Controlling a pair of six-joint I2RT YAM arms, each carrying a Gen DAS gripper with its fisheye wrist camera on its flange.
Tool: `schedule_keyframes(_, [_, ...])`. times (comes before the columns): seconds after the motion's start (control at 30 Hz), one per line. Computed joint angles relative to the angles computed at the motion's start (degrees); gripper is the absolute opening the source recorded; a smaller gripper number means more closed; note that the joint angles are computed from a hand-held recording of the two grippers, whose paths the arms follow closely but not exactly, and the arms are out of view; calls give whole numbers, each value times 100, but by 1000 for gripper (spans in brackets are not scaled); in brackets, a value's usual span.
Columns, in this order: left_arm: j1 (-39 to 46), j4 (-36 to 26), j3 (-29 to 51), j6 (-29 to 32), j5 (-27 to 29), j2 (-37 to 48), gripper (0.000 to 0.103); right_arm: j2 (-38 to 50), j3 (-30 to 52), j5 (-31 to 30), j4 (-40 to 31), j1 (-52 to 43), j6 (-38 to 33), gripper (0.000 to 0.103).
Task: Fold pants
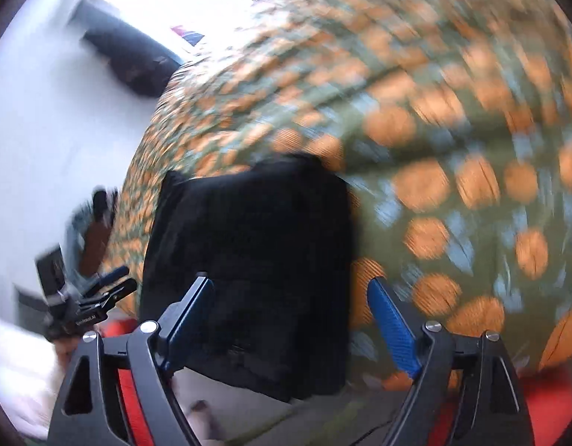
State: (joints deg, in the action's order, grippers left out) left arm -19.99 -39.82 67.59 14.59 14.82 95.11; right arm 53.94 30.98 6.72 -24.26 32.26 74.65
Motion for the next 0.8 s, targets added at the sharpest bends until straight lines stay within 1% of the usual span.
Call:
schedule_keyframes(0.07, [315,-339,430,-52,326,513,90,-352,-548,-480,326,-368,158,84])
schedule_keyframes(0.13, [477,-651,780,-124,653,1012,90,-455,-978,-894,876,-682,163,84])
schedule_keyframes(0.2, [397,-797,907,-118,803,1350,90,-239,-1279,-1312,1656,-936,145,85])
schedule_keyframes(0.3, [89,-742,855,-32,954,1524,91,337,-1394,-1752,2633,-1113,64,86])
schedule_keyframes(0.33, [2,-713,856,-64,924,1549,91,599,-1281,-1860,2740,-1136,-12,86])
schedule_keyframes(0.37, [-104,-708,865,-157,926,1548,91,779,-1119,-1874,2645,-1110,-111,86])
schedule_keyframes(0.4, [-157,-750,886,-196,1014,1545,79,1064,-825,-1977,2455,-1067,-377,86])
schedule_keyframes(0.43, [-209,-821,920,-214,1104,1528,66,1290,-593,-2054,2302,-1000,-584,77])
schedule_keyframes(0.47, [-316,-750,862,-277,916,1404,59,1522,-288,-2060,2016,-894,-835,69])
schedule_keyframes(0.5, [-427,-740,842,-245,759,1252,38,1674,66,-1884,1592,-731,-1086,57])
schedule_keyframes(0.53, [-473,-810,832,-194,736,1060,24,1708,238,-1817,1400,-665,-1212,46])
schedule_keyframes(0.57, [-464,-972,911,-157,865,921,23,1671,441,-1654,1158,-555,-1280,42])
schedule_keyframes(0.6, [-427,-1105,1025,-152,1050,830,22,1584,746,-1422,834,-402,-1334,37])
schedule_keyframes(0.63, [-358,-1274,1171,-118,1266,766,22,1545,929,-1342,715,-338,-1395,34])
schedule_keyframes(0.67, [-336,-1482,1437,-80,1452,694,22,1587,1305,-1215,493,-247,-1586,34])
schedule_keyframes(0.73, [-392,-1520,1855,-83,1324,627,22,1855,2016,-1092,115,-233,-2041,33])
schedule_keyframes(0.8, [-391,-1470,2328,-106,1159,742,22,2299,2859,-1120,-185,-429,-2585,33])
